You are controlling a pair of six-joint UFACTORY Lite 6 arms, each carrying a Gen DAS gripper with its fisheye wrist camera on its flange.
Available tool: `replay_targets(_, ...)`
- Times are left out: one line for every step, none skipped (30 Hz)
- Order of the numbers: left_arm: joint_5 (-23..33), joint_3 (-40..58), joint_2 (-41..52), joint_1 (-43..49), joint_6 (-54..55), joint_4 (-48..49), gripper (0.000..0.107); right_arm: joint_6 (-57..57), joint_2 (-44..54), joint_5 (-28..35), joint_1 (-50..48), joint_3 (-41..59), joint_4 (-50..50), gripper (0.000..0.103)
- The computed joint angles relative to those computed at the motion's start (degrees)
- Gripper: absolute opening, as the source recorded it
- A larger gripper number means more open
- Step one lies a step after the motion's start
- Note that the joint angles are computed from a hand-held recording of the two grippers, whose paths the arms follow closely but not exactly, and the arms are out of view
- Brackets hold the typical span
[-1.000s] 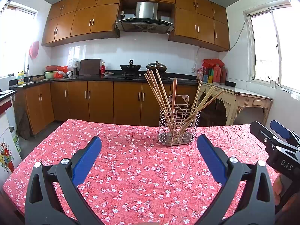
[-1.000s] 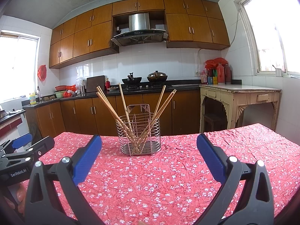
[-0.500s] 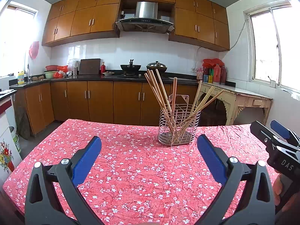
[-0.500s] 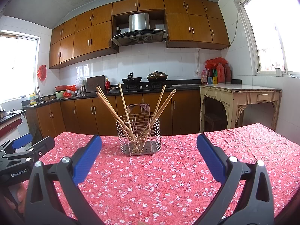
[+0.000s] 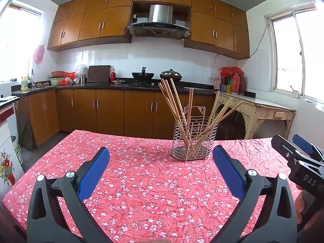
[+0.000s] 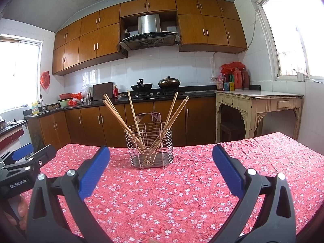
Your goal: Organize utensils
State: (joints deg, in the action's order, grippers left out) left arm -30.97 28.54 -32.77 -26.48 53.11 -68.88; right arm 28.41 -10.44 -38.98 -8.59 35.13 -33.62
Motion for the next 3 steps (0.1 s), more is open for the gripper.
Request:
replay_targets(0.3, 0.0, -0.1, 0.2, 0.0, 0.0, 0.101, 0.0, 0.0, 0.0, 0.0, 0.0, 0.0, 0.099)
replay_targets(0.7, 0.1, -0.1, 0.5, -0.1, 0.1, 0.101, 0.1, 0.0, 0.0, 0.0, 0.0, -0.1, 0.099)
replay_targets(1.1, 0.1, -0.1, 0.6, -0.2, 0.2, 0.101, 0.4, -0.1, -0.1, -0.3, -0.1, -0.4, 0.099)
